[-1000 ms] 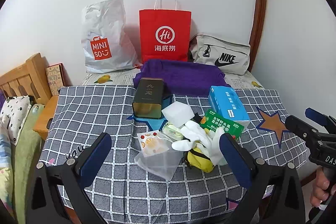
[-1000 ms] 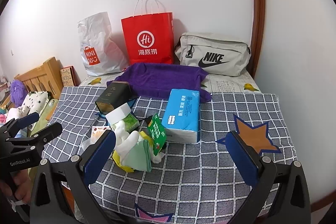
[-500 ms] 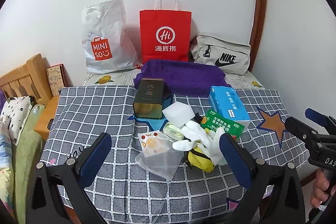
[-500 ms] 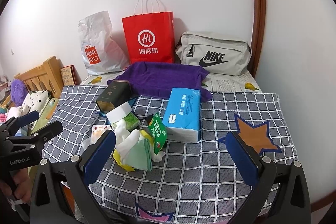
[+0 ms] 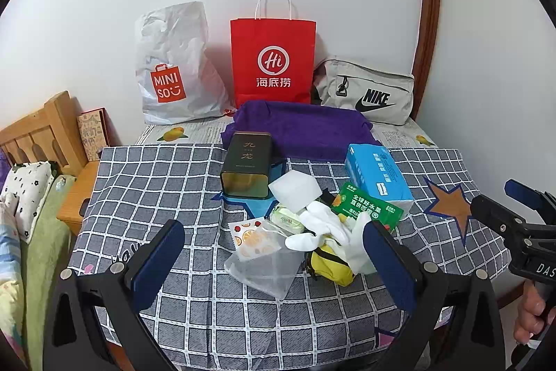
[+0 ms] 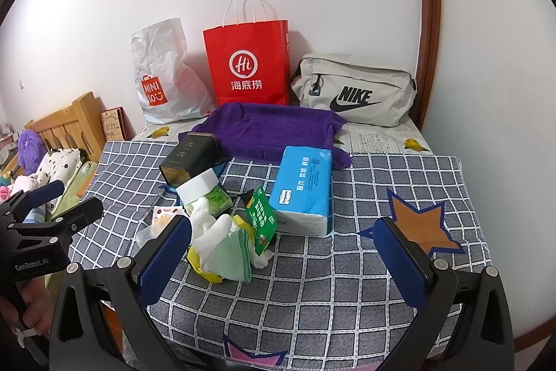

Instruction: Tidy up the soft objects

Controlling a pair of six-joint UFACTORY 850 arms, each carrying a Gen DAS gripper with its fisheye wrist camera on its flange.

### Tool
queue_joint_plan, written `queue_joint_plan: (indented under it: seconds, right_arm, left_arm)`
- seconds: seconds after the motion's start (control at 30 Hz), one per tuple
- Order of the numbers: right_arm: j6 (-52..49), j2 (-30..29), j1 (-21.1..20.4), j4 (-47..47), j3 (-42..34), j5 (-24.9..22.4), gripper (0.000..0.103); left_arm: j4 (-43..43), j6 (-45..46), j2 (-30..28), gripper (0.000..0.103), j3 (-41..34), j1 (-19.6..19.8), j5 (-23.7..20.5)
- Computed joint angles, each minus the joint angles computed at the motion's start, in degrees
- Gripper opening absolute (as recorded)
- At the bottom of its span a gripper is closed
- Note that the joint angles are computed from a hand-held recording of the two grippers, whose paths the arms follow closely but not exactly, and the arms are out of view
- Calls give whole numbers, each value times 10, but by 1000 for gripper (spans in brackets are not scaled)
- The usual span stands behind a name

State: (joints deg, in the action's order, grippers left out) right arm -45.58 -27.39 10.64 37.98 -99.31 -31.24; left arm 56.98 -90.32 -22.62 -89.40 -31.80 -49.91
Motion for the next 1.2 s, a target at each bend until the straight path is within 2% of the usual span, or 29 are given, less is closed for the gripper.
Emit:
queue_joint_plan:
  seconds: [1.2]
  right_arm:
    - [-8,-2,-1,4,-8,-6,103]
  left_arm:
    - [7,-3,0,103,0,0,-2]
